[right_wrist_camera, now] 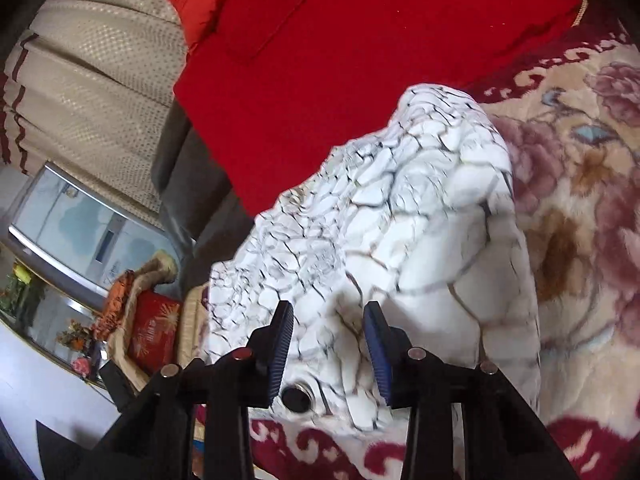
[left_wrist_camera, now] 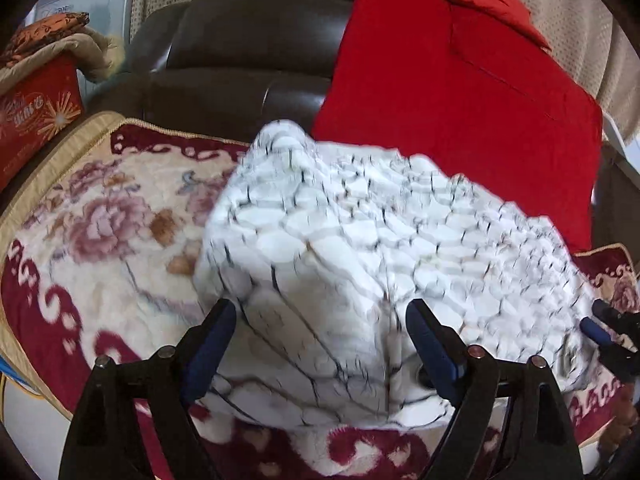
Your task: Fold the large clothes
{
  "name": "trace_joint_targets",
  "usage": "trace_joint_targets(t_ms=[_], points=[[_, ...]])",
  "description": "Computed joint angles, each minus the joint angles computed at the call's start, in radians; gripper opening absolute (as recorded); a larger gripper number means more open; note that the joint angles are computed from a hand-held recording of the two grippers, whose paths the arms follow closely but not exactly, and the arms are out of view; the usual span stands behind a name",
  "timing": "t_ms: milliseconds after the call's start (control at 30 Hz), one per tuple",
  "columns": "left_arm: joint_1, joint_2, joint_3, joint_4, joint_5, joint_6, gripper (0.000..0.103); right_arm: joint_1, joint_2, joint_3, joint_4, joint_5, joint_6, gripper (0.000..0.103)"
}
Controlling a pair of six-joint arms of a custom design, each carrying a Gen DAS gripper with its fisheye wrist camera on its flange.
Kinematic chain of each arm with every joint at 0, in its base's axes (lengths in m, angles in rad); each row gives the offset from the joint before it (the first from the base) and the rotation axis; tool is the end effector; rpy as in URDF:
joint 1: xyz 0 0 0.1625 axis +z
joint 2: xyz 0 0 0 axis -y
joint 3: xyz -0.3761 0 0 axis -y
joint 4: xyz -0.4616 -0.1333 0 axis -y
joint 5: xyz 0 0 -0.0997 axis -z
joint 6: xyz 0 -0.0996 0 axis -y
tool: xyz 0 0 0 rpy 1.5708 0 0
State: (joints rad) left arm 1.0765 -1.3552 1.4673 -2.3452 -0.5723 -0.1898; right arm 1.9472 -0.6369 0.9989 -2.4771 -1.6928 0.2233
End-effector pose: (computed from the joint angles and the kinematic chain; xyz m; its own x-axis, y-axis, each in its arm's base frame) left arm -0.1178 -0.6760 0.4970 -0.7796 -0.3256 -0.5350 0.2312 0.6443 -0.7290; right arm 0.4327 -0.7650 0.1897 -0.9924 -0.1225 -0.0131 -0.0971 0.8437 -0.5280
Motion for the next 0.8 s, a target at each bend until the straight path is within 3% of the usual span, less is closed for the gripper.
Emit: trace_joint_targets(t_ms=[100, 267, 400, 467, 533, 600, 700, 800], points=[[0.031, 0.013, 0.028, -0.035, 0.000, 0.032, 0.088, -0.003, -0.003, 0.005, 0.065, -0.063, 0.018, 0.041], [0.042, -0.011, 0.062, -0.131, -0.061, 0.081, 0.088, -0.028, -0.023, 0.032, 0.063, 0.017, 0.049, 0.045], [0.019, -0.036, 0.109, -0.220, -0.052, 0.147, 0.088, -0.027, -0.072, 0.114, -0.042, 0.052, 0.049, 0.050], [0.006, -0.048, 0.132, -0.276, -0.039, 0.173, 0.088, -0.009, -0.083, 0.133, -0.081, 0.002, 0.012, 0.050], [0.013, -0.053, 0.135, -0.302, -0.049, 0.168, 0.088, 0.009, -0.095, 0.162, -0.156, -0.093, -0.007, 0.050], [0.025, -0.059, 0.133, -0.276, -0.069, 0.135, 0.088, 0.004, -0.101, 0.166, -0.149, -0.133, 0.031, 0.050], [0.030, -0.034, 0.107, -0.141, -0.024, 0.112, 0.088, -0.037, -0.093, 0.131, -0.007, -0.074, 0.107, 0.045], [0.016, -0.016, 0.106, -0.157, 0.031, 0.155, 0.088, -0.038, -0.097, 0.125, -0.007, -0.067, 0.095, 0.045]])
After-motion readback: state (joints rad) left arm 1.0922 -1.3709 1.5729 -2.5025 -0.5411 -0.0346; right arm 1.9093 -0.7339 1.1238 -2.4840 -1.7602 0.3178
